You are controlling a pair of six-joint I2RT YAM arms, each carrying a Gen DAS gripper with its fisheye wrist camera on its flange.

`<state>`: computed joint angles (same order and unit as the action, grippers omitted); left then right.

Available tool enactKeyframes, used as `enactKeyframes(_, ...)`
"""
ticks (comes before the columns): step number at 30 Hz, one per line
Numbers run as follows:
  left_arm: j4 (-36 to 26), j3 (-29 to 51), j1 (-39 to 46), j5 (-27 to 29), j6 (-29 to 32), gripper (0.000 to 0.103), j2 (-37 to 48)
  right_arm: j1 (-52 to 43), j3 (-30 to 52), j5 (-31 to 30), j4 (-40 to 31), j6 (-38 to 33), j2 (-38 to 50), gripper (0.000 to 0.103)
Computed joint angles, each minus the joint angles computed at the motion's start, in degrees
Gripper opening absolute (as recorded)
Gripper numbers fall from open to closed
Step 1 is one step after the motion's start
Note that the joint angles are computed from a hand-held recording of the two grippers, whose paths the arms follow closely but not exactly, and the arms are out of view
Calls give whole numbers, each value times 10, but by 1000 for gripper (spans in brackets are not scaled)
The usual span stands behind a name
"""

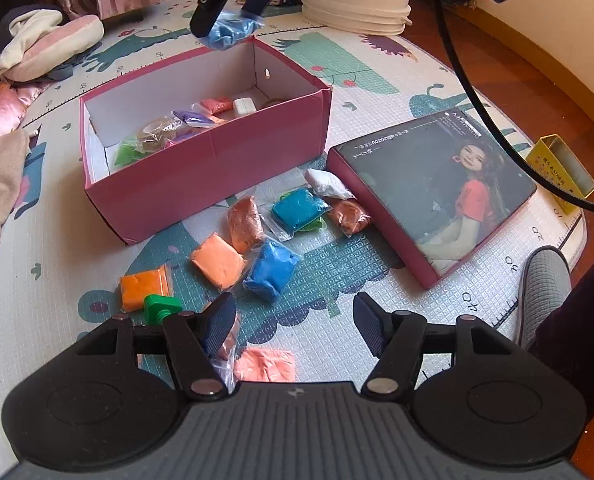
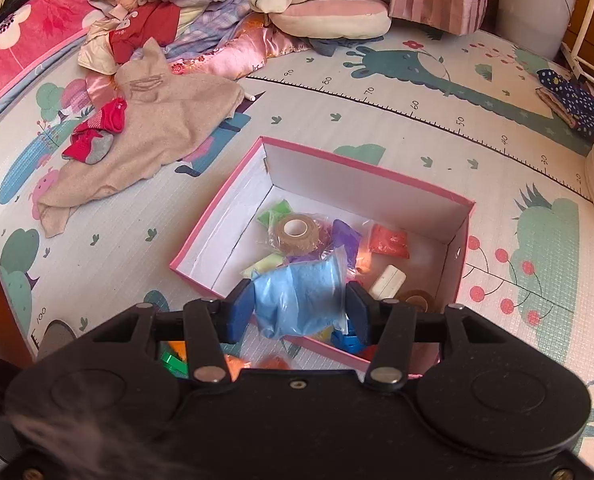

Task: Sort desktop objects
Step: 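Lower the light blue bag into the box with the right tool while the left tool reaches the blue bag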

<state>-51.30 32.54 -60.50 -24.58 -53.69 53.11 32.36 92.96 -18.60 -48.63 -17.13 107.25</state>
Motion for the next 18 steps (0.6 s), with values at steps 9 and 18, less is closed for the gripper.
enactKeyframes(9, 177, -45, 102, 72, 135, 64, 128, -5, 24, -4, 38, 10, 96, 50)
enactKeyframes(18, 242, -44, 166, 80, 173, 72, 210, -14, 41, -1, 41, 12, 149, 50)
